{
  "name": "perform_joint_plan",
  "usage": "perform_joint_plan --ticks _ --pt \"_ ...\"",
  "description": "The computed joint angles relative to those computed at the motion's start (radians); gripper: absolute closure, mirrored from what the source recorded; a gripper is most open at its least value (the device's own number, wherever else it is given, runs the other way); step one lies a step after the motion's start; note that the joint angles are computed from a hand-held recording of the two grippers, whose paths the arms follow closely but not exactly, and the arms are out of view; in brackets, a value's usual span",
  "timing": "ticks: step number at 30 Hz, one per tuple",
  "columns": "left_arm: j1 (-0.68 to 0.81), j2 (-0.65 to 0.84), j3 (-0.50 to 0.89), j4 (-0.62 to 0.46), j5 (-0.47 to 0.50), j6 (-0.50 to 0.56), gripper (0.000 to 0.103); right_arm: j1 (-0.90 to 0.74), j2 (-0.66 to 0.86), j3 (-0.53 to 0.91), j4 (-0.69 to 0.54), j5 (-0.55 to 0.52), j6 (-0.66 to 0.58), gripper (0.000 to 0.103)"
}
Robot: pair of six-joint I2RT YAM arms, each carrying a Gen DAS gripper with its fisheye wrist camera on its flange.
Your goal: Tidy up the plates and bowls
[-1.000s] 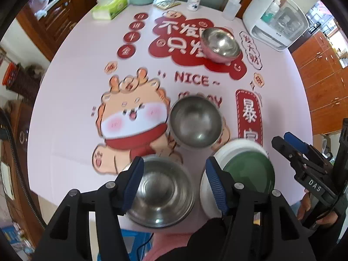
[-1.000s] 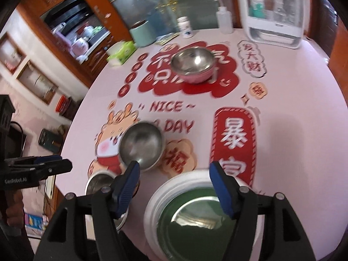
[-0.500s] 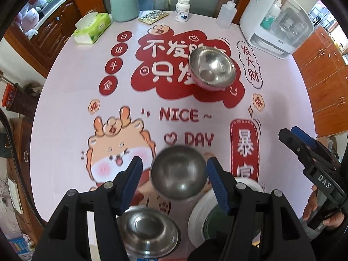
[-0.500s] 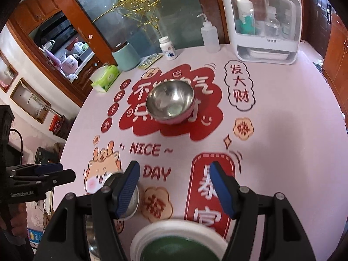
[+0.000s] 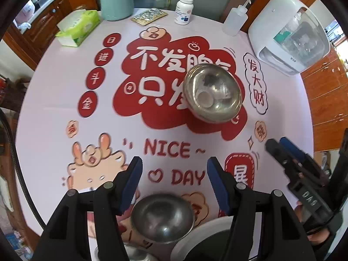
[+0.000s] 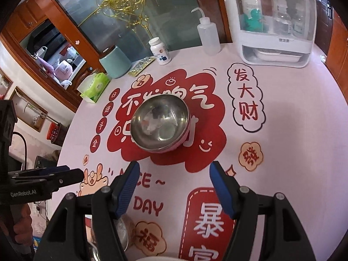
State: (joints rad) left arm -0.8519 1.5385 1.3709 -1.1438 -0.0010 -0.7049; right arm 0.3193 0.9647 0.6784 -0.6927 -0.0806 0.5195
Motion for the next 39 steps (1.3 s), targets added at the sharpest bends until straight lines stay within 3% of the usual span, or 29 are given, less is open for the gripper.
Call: perform_joint_plan --ticks 12,19,25,31,35,39 --pt "0.053 0.094 -0.078 0.278 0.062 0.040 0.043 -0.029 0.134 -0.138 0.346 -0.037 0.004 0.036" --pt "0.056 0.160 -0.070 0.344 0.075 0.017 0.043 -0.033 0.227 -0.207 0.545 -0.066 0.056 0.036" --pt "0.073 0.200 -0.084 0.402 0.074 0.009 0.043 -0.015 0.295 -0.228 0.640 -0.064 0.070 0.037" --pt "0.072 0.250 -0.067 0.431 0.085 0.025 0.044 -0.022 0.314 -0.240 0.693 -0.076 0.049 0.050" --pt "0.063 0.290 -0.043 0.434 0.090 0.034 0.045 -0.026 0.337 -0.232 0.687 -0.072 0.045 0.064" --pt "0.063 0.333 -0.024 0.432 0.110 0.044 0.056 -0.057 0.339 -0.244 0.682 -0.089 0.051 0.079"
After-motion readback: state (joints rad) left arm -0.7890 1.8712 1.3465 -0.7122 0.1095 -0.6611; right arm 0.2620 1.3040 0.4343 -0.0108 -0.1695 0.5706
